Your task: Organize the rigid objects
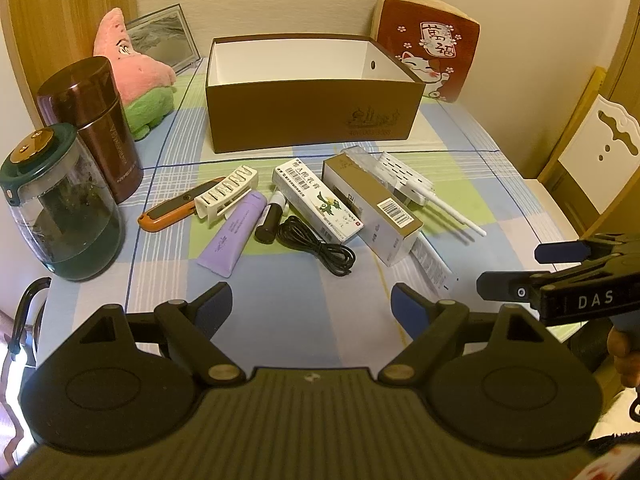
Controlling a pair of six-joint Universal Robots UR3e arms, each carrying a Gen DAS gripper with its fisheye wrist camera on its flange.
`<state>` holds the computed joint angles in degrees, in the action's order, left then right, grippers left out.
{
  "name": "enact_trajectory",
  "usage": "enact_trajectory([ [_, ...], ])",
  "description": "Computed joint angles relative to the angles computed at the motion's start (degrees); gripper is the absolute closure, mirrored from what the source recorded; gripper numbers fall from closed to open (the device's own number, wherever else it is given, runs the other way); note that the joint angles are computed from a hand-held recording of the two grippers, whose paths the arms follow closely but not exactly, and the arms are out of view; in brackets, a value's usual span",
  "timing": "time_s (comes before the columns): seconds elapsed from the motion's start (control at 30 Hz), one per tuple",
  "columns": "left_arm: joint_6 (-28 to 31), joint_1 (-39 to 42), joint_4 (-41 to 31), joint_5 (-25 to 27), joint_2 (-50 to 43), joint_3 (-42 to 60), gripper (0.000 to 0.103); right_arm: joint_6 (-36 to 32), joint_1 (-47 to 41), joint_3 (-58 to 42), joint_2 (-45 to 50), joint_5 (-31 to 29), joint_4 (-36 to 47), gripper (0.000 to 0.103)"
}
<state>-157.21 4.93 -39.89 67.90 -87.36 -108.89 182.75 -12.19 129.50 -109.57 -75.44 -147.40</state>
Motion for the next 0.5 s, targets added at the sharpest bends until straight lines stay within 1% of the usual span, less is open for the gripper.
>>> enact_trajectory([
  [0.23,-0.25,-0.23,-0.41,0.28,0.02,0.41,0.019,-0.54,-0.53,-0.26,0.58,0.68,-0.20,0.002],
  [0.5,-2.20,-1.92,-0.53,2.03,-1.36,2.30,0.019,-3.07,-3.41,-0.51,1.29,3.07,0.48,0.002],
])
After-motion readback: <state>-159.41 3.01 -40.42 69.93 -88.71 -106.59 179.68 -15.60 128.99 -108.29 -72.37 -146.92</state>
